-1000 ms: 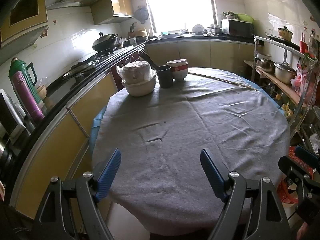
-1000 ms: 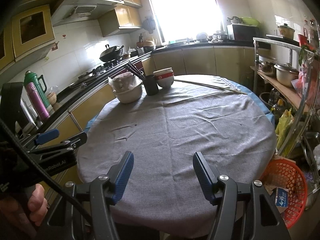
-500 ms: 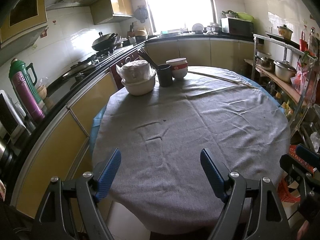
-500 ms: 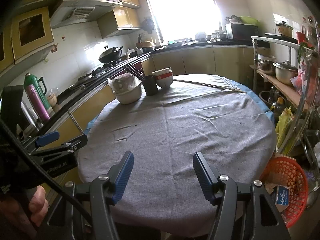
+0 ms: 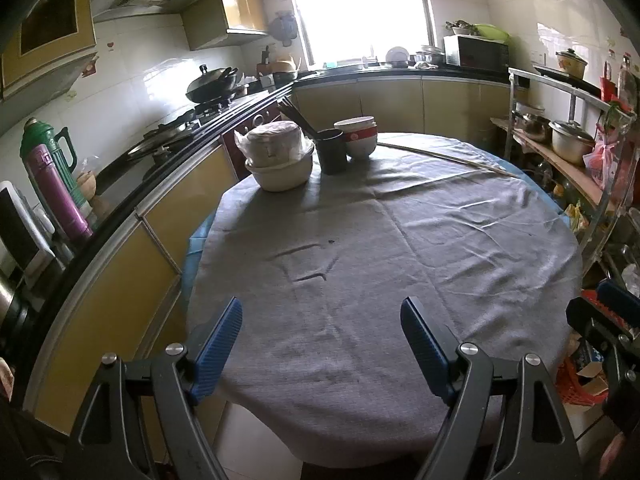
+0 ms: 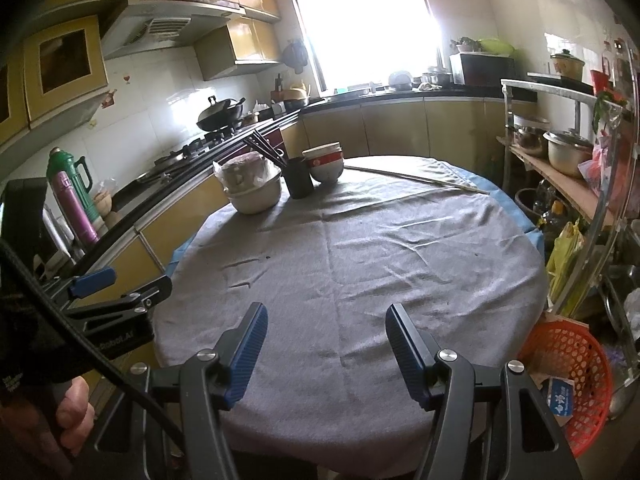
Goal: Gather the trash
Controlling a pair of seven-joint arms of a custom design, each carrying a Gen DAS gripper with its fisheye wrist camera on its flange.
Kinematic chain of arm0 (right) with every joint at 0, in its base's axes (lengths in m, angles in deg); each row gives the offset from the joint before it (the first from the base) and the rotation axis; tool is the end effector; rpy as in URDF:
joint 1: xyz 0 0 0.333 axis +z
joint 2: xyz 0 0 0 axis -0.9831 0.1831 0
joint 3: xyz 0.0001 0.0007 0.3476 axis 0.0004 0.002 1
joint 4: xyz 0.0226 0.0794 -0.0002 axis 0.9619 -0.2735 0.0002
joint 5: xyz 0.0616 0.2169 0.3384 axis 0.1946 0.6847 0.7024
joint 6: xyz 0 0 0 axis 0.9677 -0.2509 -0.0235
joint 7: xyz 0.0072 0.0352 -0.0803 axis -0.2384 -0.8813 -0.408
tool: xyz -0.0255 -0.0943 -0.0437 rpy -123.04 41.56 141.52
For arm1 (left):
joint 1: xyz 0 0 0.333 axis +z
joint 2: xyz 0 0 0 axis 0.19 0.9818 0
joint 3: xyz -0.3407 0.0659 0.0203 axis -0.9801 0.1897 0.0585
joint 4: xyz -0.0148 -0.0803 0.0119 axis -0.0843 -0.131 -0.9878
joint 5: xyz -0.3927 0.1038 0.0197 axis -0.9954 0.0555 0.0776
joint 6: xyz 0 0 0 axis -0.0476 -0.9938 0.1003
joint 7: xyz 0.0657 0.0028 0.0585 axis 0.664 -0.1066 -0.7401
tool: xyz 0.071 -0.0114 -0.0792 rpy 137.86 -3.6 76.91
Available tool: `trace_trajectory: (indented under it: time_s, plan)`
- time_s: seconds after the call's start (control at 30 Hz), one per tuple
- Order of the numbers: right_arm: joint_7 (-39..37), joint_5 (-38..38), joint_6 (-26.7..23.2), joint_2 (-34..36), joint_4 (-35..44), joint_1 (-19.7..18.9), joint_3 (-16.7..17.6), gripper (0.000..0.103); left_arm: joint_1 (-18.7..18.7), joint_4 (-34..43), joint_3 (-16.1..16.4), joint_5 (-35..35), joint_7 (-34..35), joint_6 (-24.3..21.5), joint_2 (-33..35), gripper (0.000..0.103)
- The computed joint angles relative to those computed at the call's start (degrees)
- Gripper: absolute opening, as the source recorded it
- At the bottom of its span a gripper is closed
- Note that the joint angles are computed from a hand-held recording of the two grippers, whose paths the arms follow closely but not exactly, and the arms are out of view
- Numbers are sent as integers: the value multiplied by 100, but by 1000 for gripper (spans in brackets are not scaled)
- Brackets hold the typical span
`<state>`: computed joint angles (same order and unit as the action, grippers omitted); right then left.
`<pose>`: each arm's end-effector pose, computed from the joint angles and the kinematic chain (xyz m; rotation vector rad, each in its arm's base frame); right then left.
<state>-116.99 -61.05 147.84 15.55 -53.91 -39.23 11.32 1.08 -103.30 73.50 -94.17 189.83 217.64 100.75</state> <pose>0.4983 0.4705 0.4816 -1.1488 2.1019 -0.7608 0.6472 -0.1939 0.4845 -1.1309 2.1642 -0.8279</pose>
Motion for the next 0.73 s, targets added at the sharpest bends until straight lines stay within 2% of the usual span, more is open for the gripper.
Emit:
trace_trajectory:
  time_s: [0.6,0.67,0.73]
  plan:
    - [-13,114,282,21,-116,-140,-43,65,-180,113,195,373,-342,-57,119,82]
    - [33,132,339,17,-166,-161,-62,65,-217,207,224,445,-378,-136,202,82]
    - [72,169,394,14,-239,-202,-81,65,-200,449,196,454,-372,-423,384,82]
